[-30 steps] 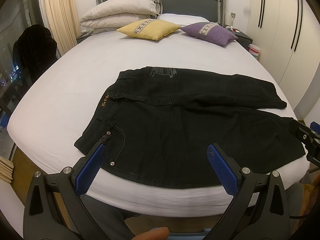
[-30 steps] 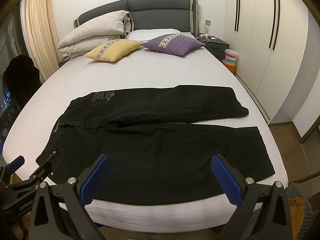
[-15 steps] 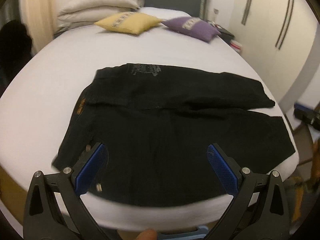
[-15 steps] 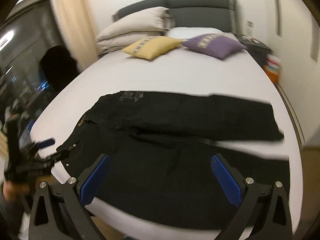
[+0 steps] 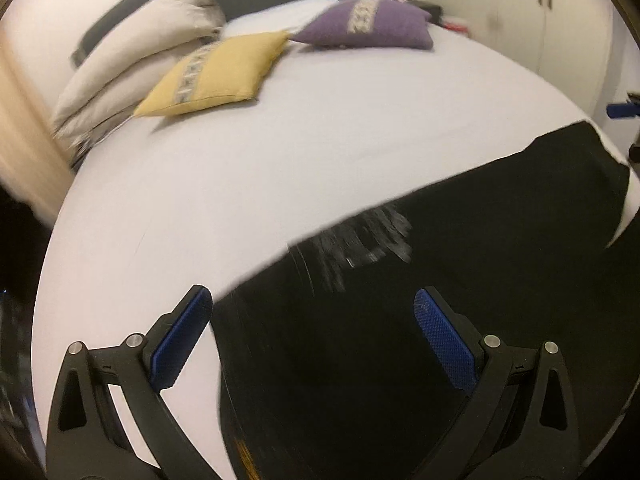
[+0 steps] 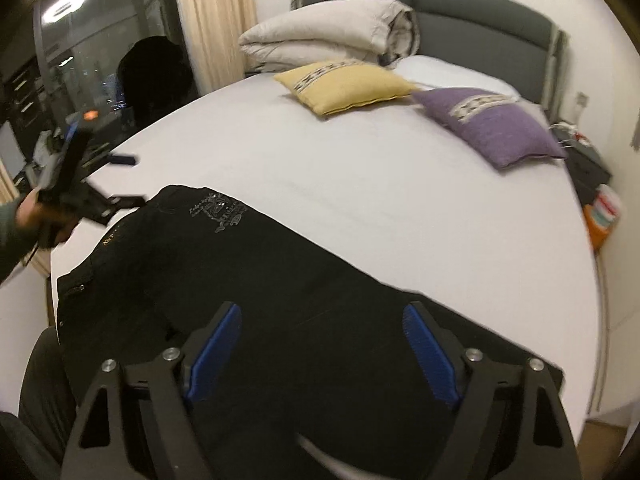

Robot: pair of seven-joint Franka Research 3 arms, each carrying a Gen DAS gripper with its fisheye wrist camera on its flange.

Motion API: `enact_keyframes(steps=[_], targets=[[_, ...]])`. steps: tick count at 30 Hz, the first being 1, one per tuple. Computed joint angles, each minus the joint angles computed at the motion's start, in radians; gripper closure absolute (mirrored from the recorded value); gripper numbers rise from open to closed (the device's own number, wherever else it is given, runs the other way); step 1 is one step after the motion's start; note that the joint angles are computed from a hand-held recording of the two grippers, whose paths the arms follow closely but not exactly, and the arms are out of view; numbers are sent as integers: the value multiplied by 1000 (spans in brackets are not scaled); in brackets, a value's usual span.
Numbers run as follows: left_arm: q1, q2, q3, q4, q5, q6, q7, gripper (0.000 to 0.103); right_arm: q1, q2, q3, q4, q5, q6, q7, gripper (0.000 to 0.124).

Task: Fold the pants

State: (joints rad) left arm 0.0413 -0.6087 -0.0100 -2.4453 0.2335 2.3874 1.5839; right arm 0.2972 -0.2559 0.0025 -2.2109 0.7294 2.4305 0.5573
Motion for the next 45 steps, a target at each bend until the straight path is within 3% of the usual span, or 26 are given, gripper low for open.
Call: enact_keyframes(steps=[4,10,21,24,26,27,29,30,38,40,42,45], targets=[[-14,175,74,99,-52,-13,168,0,2,165,5,144,-7,-64,-62,38],[18,337,112,194,-186,-74,393,0,-12,335,60,288,-107,-85,-47,38],[145,585,50,398,-324,-204,571,10,-27,486,93,441,-226,-207,-20,51],[173,618,41,430,-385,-225,631,27,-36,503,91,466,-248,-235,-17,51],[183,612,33,424,-407,-223,658,53,-42,511,88,486,-263,-257,-12,51],[186,614,30,427,-418,-226,677,60,-42,515,89,492,-269,-261,-7,53],[186,603,23,413,-410,-208,708,89,-45,530,87,516,-284,-283,-1,59],[184,595,19,402,-395,-192,720,92,-46,531,86,520,-294,-291,1,63],[168,553,22,300,-363,22,762,96,-42,599,81,623,-373,-364,33,68],[156,546,14,302,-342,64,739,96,-40,599,79,628,-393,-371,32,76],[153,542,21,284,-353,129,750,96,-43,592,81,631,-402,-390,14,103],[143,503,22,242,-333,192,744,96,-35,575,78,613,-433,-385,2,107]])
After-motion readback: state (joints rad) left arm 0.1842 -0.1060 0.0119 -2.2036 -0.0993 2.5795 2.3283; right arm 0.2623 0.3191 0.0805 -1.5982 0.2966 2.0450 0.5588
